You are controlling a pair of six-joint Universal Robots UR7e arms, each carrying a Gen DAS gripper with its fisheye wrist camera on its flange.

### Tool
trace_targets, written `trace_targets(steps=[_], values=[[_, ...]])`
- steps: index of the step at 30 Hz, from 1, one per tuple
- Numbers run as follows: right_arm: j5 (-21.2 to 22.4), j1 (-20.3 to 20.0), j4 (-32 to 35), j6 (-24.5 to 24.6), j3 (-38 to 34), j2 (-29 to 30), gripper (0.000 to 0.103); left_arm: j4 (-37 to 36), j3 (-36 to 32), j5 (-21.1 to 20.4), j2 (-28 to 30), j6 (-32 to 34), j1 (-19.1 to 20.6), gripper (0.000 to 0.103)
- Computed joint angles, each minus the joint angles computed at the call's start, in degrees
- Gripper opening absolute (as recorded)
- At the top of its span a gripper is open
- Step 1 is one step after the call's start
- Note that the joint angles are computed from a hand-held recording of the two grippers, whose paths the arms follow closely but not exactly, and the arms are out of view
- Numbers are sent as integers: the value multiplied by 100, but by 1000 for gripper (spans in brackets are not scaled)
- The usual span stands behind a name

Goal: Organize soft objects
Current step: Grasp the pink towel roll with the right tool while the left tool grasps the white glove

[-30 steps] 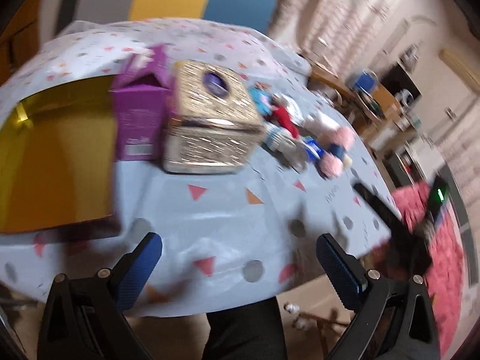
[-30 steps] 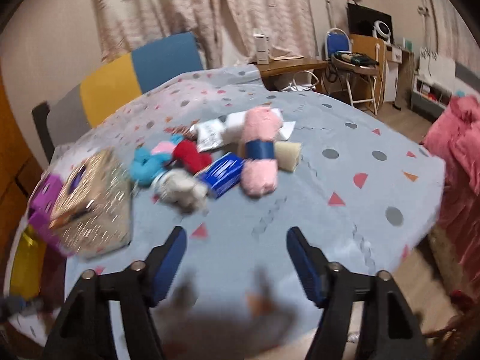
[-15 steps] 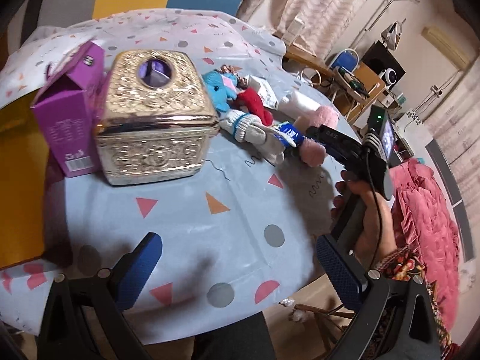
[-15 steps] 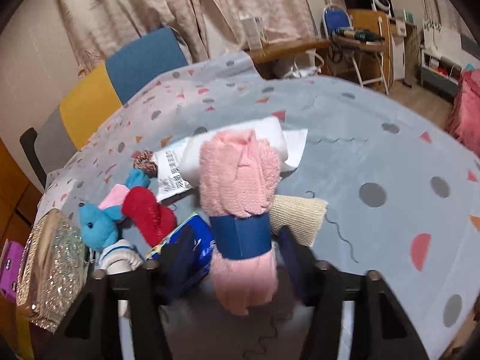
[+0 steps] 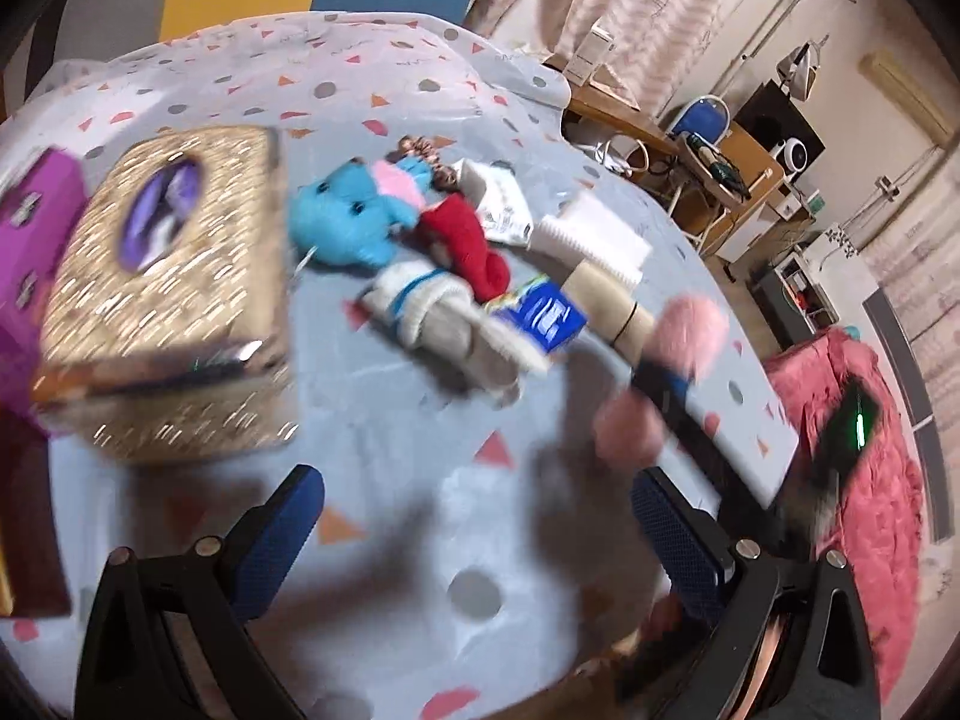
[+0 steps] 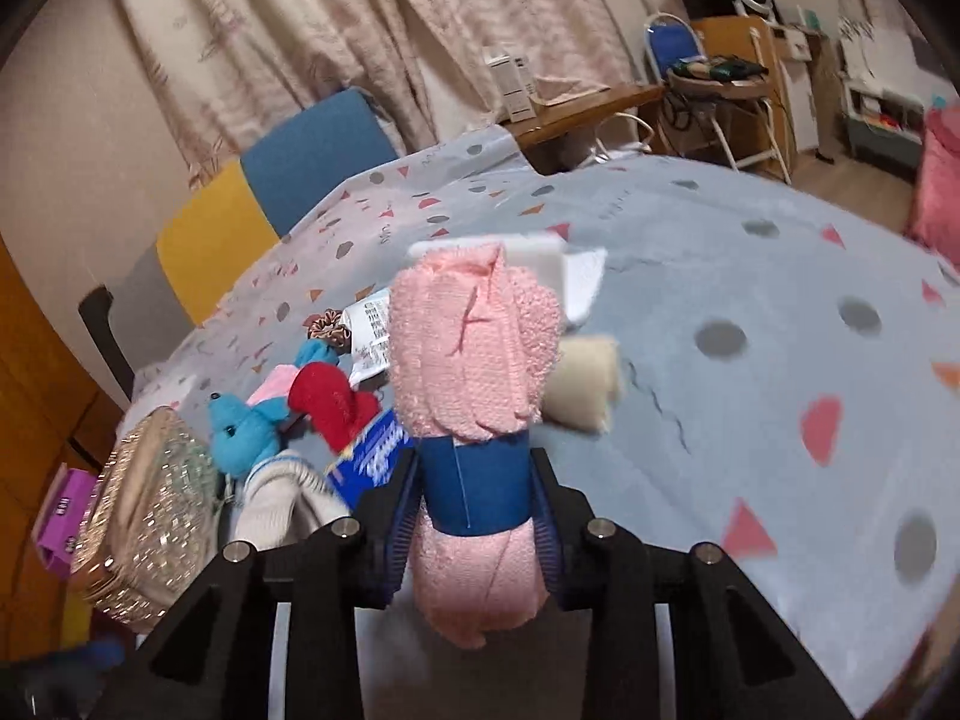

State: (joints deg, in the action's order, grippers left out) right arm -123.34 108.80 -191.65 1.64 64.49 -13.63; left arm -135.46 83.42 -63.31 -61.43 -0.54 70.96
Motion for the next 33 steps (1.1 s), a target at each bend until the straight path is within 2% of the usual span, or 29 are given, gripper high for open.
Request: trace_targets(steps=[2, 7, 9, 10, 11, 14, 17, 20, 23, 27, 29, 30, 33], values=[[27, -4, -214, 75, 263, -77, 34, -161, -187, 85, 239, 9, -9, 103], [284, -73, -864, 137, 711, -133, 34, 52, -1010, 195, 954, -498, 49, 103], [289, -76, -1000, 91, 731, -99, 34, -45, -1140, 364, 1123, -613, 38, 103], [289, -78, -1046, 62, 725, -80, 34, -74, -1144, 314, 1158, -705, 58, 103], [295, -82, -1075, 54, 729, -71, 34, -91, -1187, 276, 1217, -698, 68, 103], [237, -91, -1178, 79, 678, 4, 34, -435, -1105, 612, 1355, -334, 6, 103], [265, -131, -1307, 175, 645, 83, 34, -1020, -1046, 605, 1451, -67, 26, 103], [322, -159, -1485, 225, 626, 162, 35, -1324, -1141, 480, 1564, -184, 112, 101], [302, -152, -1413, 153, 568, 191, 35, -1178, -1372, 202, 1659, -790, 269, 89], [337, -148, -1357, 0, 500, 235, 35, -690, -1592, 61, 1717, -1720, 475, 66], [286, -139, -1335, -49, 456, 255, 36, -843, -1528, 82, 1686, -1575, 474, 55], [271, -134, -1352, -88, 432, 276, 36, -781, -1537, 10, 1677, -1526, 492, 44], [303, -145, -1471, -110, 439, 303, 36, -884, -1407, -202, 1590, -1412, 558, 34]])
